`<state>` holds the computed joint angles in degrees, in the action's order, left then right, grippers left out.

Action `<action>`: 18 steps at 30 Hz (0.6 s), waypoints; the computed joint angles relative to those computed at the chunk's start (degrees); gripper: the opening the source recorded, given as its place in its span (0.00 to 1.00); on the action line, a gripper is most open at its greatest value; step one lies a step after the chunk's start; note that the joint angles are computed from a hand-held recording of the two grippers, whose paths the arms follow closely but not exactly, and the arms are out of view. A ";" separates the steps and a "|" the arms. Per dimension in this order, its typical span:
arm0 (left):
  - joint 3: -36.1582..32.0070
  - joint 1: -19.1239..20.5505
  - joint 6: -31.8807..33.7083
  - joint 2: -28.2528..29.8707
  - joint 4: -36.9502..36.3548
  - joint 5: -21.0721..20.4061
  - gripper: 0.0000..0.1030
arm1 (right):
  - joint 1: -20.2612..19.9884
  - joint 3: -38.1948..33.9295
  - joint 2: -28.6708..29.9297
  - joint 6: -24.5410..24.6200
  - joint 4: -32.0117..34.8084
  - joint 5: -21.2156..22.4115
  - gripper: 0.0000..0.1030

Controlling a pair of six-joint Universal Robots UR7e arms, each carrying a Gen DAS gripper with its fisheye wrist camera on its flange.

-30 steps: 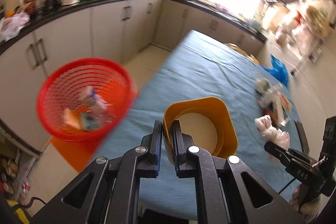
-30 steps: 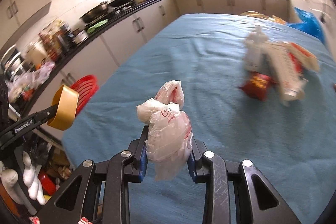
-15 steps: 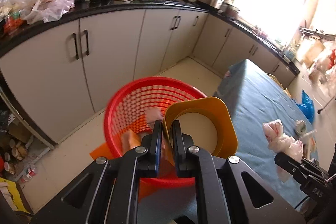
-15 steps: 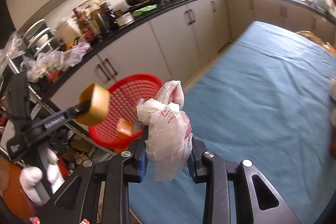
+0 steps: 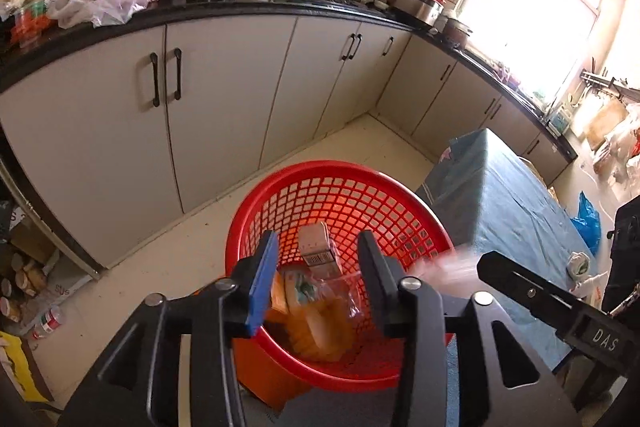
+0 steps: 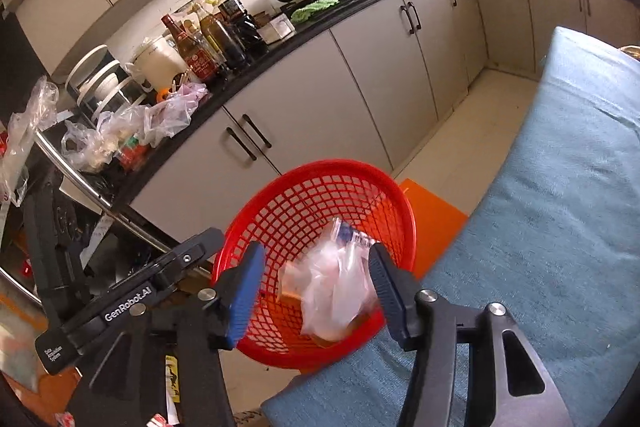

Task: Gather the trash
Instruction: 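Carry the yellow container and plastic bag with both grippers over the red basket, then open both grippers to drop the container and bag into the basket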

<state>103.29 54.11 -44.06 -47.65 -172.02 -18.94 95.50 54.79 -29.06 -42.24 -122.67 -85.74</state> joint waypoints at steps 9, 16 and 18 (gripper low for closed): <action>-1.01 -2.33 -2.03 1.64 4.54 4.16 0.57 | -1.53 3.46 -3.26 0.70 -3.29 -2.27 0.58; -3.17 -4.68 -11.20 3.27 19.29 9.25 0.68 | -3.46 7.37 -6.89 0.48 -5.94 -4.06 0.59; -3.91 -5.20 -14.95 3.39 24.73 9.85 0.70 | -4.08 8.65 -8.06 0.47 -6.80 -4.39 0.60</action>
<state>99.38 48.92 -59.01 -44.26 -147.29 -9.09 91.42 63.43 -37.12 -41.78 -129.48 -90.14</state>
